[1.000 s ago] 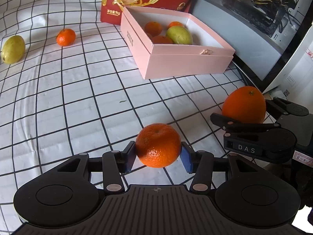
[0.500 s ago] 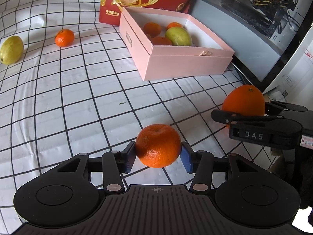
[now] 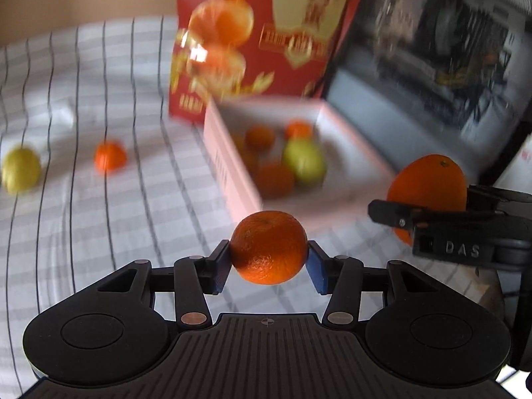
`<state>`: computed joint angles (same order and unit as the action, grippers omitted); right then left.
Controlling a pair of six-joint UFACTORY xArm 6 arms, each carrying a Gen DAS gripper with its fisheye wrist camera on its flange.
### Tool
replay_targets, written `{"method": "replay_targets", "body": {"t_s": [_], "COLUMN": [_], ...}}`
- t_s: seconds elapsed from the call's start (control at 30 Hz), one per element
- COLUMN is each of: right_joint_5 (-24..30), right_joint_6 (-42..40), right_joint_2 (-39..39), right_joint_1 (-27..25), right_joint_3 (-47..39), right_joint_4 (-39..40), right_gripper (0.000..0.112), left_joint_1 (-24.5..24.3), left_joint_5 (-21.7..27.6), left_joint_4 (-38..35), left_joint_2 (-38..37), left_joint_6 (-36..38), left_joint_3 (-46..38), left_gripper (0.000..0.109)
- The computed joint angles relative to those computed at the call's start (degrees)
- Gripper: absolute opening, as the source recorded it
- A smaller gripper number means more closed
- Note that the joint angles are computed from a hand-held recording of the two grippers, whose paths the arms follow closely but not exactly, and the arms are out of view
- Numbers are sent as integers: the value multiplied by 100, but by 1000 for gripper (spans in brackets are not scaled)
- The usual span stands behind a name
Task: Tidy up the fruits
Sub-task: 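Carry the orange and the tangerine toward the pink box, then open the left gripper to drop the tangerine into the box while the right gripper lowers the orange in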
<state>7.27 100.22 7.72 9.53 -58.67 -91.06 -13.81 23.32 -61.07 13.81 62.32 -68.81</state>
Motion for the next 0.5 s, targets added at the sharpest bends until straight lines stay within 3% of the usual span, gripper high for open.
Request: {"method": "replay_targets", "body": {"t_s": [0.1, 0.2, 0.4, 0.47, 0.5], "right_joint_5": [42, 83, 378, 521, 575], "right_joint_6": [-568, -1625, -3758, -4333, -4647], "right_joint_2": [50, 273, 917, 1124, 1206], "right_joint_1": [-7, -61, -244, -292, -305], "right_joint_3": [-435, -936, -1956, -2203, -2283], "right_joint_4": [225, 1075, 3117, 3762, 4114], "right_gripper": [69, 69, 69, 69, 69], "left_joint_1": [-73, -164, -90, -216, -305], "left_joint_5": [115, 178, 1910, 1708, 1264], "left_joint_4": [-115, 646, 1830, 2470, 2513], "left_joint_2": [399, 1073, 2679, 2962, 2914], "left_joint_6": [5, -955, -2277, -2487, -2242], "left_joint_3": [-720, -1673, -3928, -4141, -3944], "left_gripper": [52, 53, 54, 58, 62]}}
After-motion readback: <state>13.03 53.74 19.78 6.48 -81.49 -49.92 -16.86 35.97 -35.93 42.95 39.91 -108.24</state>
